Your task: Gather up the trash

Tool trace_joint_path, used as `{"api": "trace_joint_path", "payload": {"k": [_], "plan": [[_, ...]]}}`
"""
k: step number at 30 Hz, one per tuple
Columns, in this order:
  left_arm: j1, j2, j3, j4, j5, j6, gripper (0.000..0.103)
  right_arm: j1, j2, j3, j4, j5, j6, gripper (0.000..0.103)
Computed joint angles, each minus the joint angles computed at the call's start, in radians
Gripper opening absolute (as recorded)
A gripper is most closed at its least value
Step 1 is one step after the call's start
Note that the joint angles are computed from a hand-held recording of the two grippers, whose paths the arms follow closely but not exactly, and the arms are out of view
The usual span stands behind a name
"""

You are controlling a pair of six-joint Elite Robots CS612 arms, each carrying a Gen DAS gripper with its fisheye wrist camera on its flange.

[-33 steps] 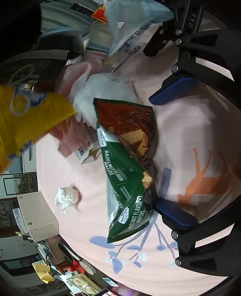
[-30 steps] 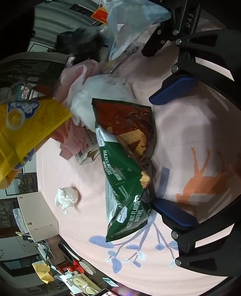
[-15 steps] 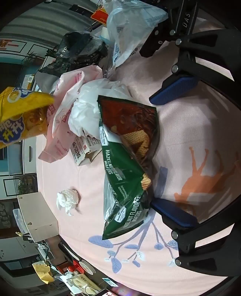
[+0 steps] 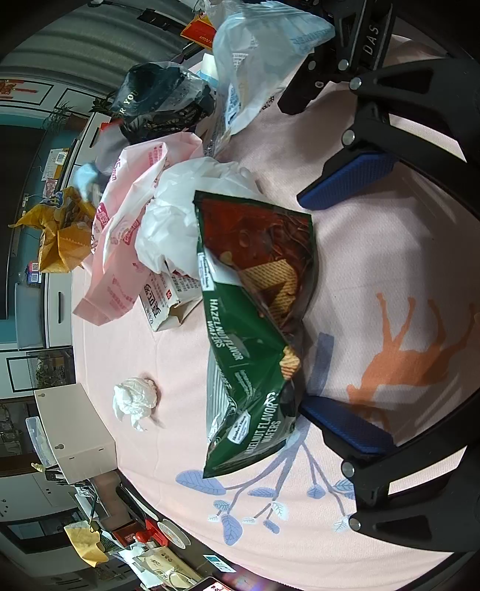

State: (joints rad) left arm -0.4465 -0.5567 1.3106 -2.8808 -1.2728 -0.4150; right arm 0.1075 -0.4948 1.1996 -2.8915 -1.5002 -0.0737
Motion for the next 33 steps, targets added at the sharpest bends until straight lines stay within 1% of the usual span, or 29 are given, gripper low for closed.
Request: {"api": "trace_joint_path", "payload": {"k": [22, 29, 33], "plan": [[0.003, -0.004, 0.011, -0.007, 0.0, 0.002, 0.101, 0.001, 0.002, -0.008, 0.006, -0.001, 0.001, 0.101], [-0.001, 0.002, -0.007, 0.008, 0.001, -0.001, 0.101, 0.001, 0.003, -0.01, 0.008, -0.001, 0.001, 0.101], [0.006, -0.009, -0.009, 0.048, -0.04, 0.017, 0.101, 0.003, 0.004, -0.013, 0.008, -0.013, 0.02, 0.101]]}}
